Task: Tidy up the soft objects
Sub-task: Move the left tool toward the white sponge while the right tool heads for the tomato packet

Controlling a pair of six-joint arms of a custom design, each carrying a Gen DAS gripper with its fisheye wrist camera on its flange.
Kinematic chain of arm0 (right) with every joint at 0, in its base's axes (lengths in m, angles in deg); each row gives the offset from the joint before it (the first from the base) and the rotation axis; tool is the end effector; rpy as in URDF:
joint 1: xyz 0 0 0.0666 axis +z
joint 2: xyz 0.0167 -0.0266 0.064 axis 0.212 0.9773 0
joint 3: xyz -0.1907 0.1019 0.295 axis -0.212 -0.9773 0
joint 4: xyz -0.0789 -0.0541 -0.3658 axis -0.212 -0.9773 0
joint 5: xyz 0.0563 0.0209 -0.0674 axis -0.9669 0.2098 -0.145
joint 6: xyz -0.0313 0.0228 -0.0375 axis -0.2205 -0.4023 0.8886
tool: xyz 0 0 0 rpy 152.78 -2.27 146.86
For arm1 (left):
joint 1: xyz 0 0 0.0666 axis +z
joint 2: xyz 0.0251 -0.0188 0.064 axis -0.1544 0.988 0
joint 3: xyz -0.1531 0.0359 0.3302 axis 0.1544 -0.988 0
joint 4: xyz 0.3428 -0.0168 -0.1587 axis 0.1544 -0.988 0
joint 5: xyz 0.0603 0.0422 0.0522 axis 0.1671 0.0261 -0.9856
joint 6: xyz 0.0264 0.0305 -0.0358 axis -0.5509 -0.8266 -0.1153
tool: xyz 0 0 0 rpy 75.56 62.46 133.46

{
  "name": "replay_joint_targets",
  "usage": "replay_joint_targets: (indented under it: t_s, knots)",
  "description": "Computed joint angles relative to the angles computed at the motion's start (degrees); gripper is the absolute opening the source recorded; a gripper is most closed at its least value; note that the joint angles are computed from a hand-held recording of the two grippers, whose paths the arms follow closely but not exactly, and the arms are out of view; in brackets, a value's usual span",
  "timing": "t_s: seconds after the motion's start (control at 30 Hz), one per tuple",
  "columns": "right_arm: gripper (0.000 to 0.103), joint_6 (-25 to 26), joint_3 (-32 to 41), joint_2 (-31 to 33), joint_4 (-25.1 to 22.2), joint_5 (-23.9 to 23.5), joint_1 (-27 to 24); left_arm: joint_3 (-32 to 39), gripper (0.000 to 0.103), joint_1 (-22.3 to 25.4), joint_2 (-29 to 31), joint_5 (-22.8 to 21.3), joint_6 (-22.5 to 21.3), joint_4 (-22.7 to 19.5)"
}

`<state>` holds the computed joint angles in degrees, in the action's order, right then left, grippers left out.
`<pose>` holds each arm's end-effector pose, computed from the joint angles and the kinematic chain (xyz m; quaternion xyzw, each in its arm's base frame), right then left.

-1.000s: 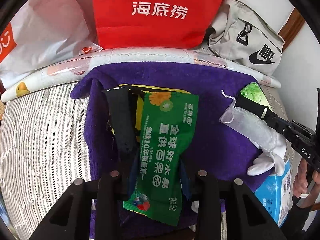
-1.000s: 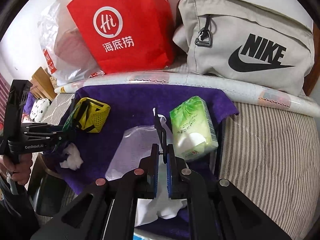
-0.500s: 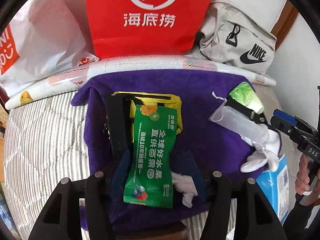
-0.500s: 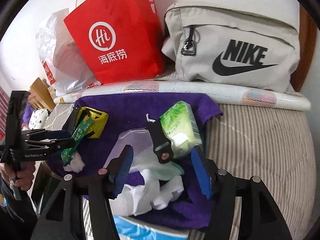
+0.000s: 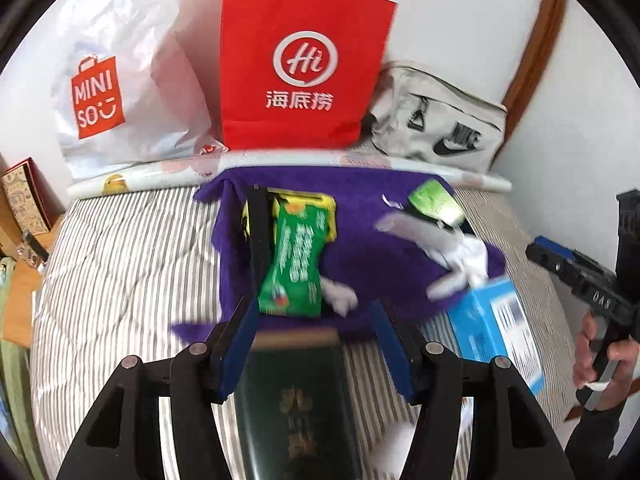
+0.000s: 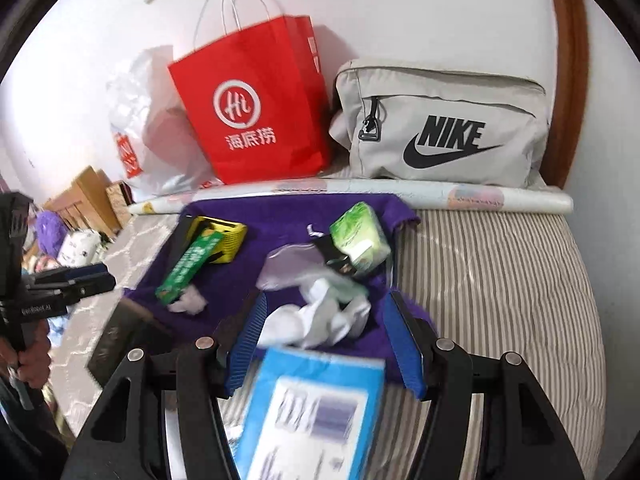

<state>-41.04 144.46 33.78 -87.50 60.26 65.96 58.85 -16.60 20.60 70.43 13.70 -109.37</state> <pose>0.2724 0.3365 0.4709 0.1652 0.9085 0.0774 0.3759 0.4090 -0.0702 0.4807 0.2779 0.9086 -0.1690 0.2620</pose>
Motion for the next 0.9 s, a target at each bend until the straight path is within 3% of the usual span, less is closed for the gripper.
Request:
replay_joint_targets:
  t_s: [0.23,0.37,0.67,0.9]
  knots:
    - [0.061,-9.01,1.65,0.56,-5.5,0.32,7.56,-7.59,0.058,0.84,-8.94,1.89,-4.25,-3.77]
    - [0.061,-12.3,3.15,1.96,-8.32,1.96,11.95,-12.51,0.068,1.24,-13.83,2.95,-6.11,-5.31]
    - [0.062,-20.67,2.46,3.04,-10.08,5.0,19.35,-23.67,0.068,-2.7,-22.68,0.46,-9.02,-3.95]
    - [0.062,-25.84,-0.7,2.46,-8.62,5.96,22.95,-30.01,0.068,-6.73,-25.99,-3.26,-7.11,0.76]
